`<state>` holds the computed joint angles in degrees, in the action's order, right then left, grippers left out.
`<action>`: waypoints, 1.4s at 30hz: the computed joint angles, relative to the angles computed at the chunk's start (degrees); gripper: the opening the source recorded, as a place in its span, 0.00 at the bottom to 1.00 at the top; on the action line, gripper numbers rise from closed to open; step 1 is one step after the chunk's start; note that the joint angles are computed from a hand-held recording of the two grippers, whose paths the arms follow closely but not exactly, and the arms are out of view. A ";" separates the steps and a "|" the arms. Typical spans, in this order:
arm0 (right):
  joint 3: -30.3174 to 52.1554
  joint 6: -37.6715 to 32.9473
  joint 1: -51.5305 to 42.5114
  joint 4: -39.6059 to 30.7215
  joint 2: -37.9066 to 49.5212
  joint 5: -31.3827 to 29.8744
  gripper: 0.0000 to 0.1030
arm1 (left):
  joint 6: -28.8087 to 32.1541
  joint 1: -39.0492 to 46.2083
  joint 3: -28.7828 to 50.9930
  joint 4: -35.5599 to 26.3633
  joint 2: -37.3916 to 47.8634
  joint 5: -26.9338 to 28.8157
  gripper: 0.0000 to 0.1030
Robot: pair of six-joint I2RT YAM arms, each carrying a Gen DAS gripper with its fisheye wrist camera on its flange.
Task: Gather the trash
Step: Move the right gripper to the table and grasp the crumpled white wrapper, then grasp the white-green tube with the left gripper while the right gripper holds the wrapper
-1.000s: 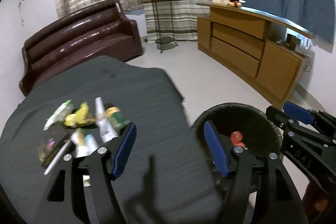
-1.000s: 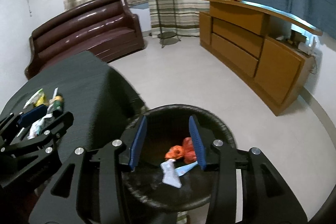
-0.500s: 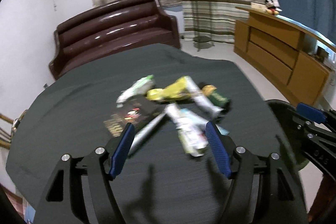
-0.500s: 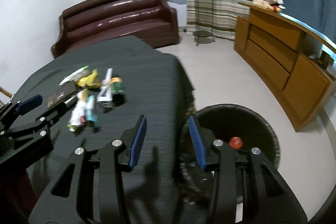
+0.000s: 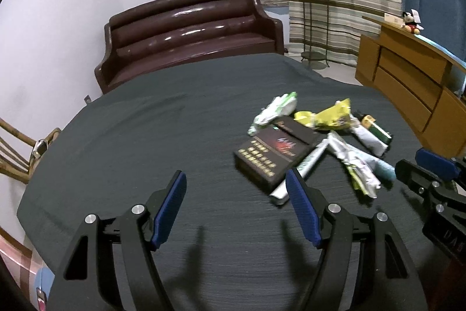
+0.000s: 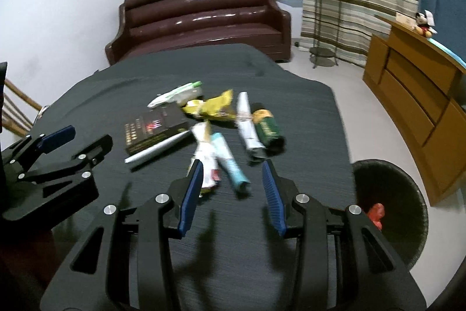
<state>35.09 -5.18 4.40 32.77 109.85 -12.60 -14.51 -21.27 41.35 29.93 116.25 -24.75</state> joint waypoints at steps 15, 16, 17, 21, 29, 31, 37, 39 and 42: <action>9.53 0.98 6.68 -7.95 7.44 6.78 0.38 | 2.48 3.78 -0.71 2.25 1.41 5.35 0.67; 10.86 1.25 6.76 -9.29 8.18 6.94 0.38 | 2.51 3.80 -0.62 2.21 1.50 5.66 0.67; 11.96 1.47 6.82 -10.00 8.93 6.89 0.38 | 2.66 3.97 -0.66 2.24 1.49 6.00 0.67; 14.24 1.45 7.14 -12.01 10.69 7.09 0.35 | 2.76 3.99 -0.63 2.28 1.63 6.55 0.67; 14.73 1.81 7.71 -11.56 11.28 7.95 0.22 | 2.53 3.29 -0.64 2.21 1.57 7.49 0.67; 13.69 1.89 7.47 -10.25 10.73 7.61 0.22 | 2.35 2.90 -0.46 1.98 1.54 7.74 0.67; 10.17 1.24 5.60 -7.53 7.29 6.04 0.22 | 2.37 1.71 0.19 1.60 1.76 8.24 0.67; 9.39 1.30 4.55 -7.44 5.95 5.14 0.22 | 2.45 1.36 0.80 1.13 2.05 8.39 0.67; 8.02 1.15 2.60 -7.00 4.19 3.77 0.22 | 2.48 0.59 2.05 -0.05 2.59 8.79 0.67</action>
